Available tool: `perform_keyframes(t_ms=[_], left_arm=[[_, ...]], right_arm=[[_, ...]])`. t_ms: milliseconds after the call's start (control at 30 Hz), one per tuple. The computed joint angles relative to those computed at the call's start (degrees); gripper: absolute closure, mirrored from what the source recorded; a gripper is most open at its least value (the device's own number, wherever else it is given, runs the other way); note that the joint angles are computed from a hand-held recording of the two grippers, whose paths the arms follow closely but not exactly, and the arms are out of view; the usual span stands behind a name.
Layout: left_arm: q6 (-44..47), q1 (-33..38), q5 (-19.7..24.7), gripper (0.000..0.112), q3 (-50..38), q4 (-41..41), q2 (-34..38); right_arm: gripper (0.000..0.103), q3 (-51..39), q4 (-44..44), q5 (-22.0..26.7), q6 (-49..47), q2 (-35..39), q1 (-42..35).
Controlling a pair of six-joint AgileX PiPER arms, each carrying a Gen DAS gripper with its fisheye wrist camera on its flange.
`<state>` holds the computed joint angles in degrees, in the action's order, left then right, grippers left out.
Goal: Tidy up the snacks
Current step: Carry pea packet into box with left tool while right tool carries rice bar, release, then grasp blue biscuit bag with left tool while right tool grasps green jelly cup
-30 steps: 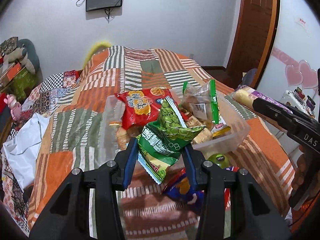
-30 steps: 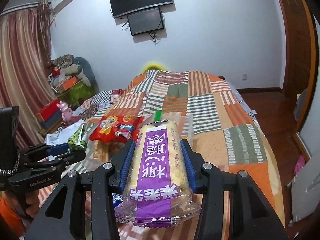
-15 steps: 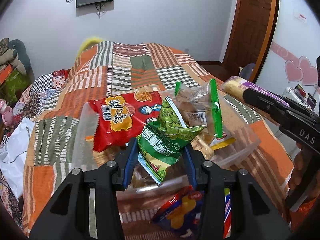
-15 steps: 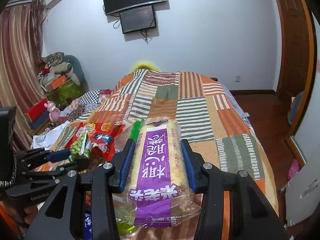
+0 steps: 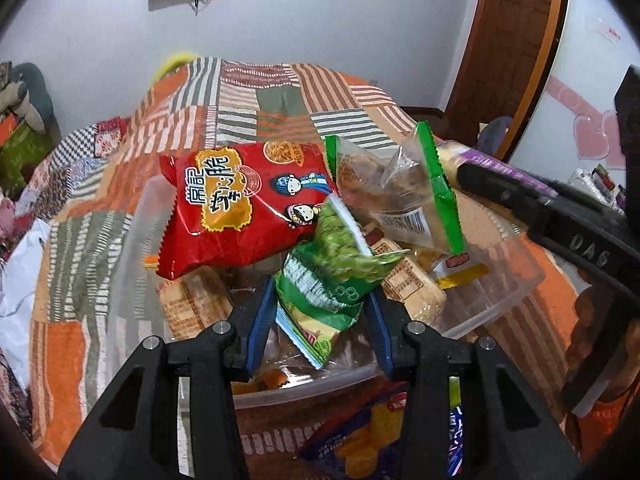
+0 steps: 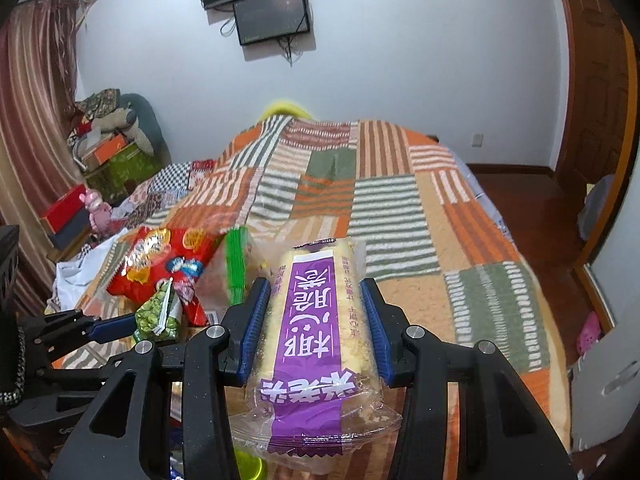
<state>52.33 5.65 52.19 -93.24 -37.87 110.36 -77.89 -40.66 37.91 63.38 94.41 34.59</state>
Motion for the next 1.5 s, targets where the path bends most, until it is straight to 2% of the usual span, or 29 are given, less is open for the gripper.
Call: perform_keyframes(t_ms=[167,300,400,600,767,933,1100,1267,1500], left_arm=[[0.03,0.13,-0.71,0.067,0.42,-0.02,-0.16],[-1.85,-0.09,-2.24,0.054,0.94,1.72,-0.64],[-1.51,0.58,-1.38,0.049,1.52,0.83,-1.36],[1.03,1.09,-3.05,0.045,5.81,-0.35,-5.69],[2.36,2.31,-1.99,0.039,8.24,-1.68,-8.84],[2.76,3.1,0.05,0.036,11.31,-2.16,-11.24],[4.44,1.79,-4.17,0.031,17.57,-2.43,-14.8],[2.87,0.39,-5.54,0.031,20.53,-0.32,-14.83],[7.14,3.41,-3.52,0.028,23.58,-1.85,-15.91]], right_arm=[[0.061,-1.68,0.27,1.72,-1.67,1.94,0.65],[0.06,-2.36,1.31,2.41,-3.36,1.92,0.84],[0.06,-3.17,1.49,3.32,-4.36,2.29,1.16],[0.056,-2.91,1.1,4.38,-4.97,0.92,2.16],[0.054,-0.91,0.29,4.6,-3.75,-1.93,3.76],[0.048,2.44,-1.47,5.11,-1.05,-5.42,6.17],[0.048,6.26,-2.48,5.28,1.31,-8.1,8.13],[0.048,9.92,-3.16,5.05,4.93,-10.13,9.81],[0.048,11.73,-1.64,4.47,5.03,-10.14,10.65]])
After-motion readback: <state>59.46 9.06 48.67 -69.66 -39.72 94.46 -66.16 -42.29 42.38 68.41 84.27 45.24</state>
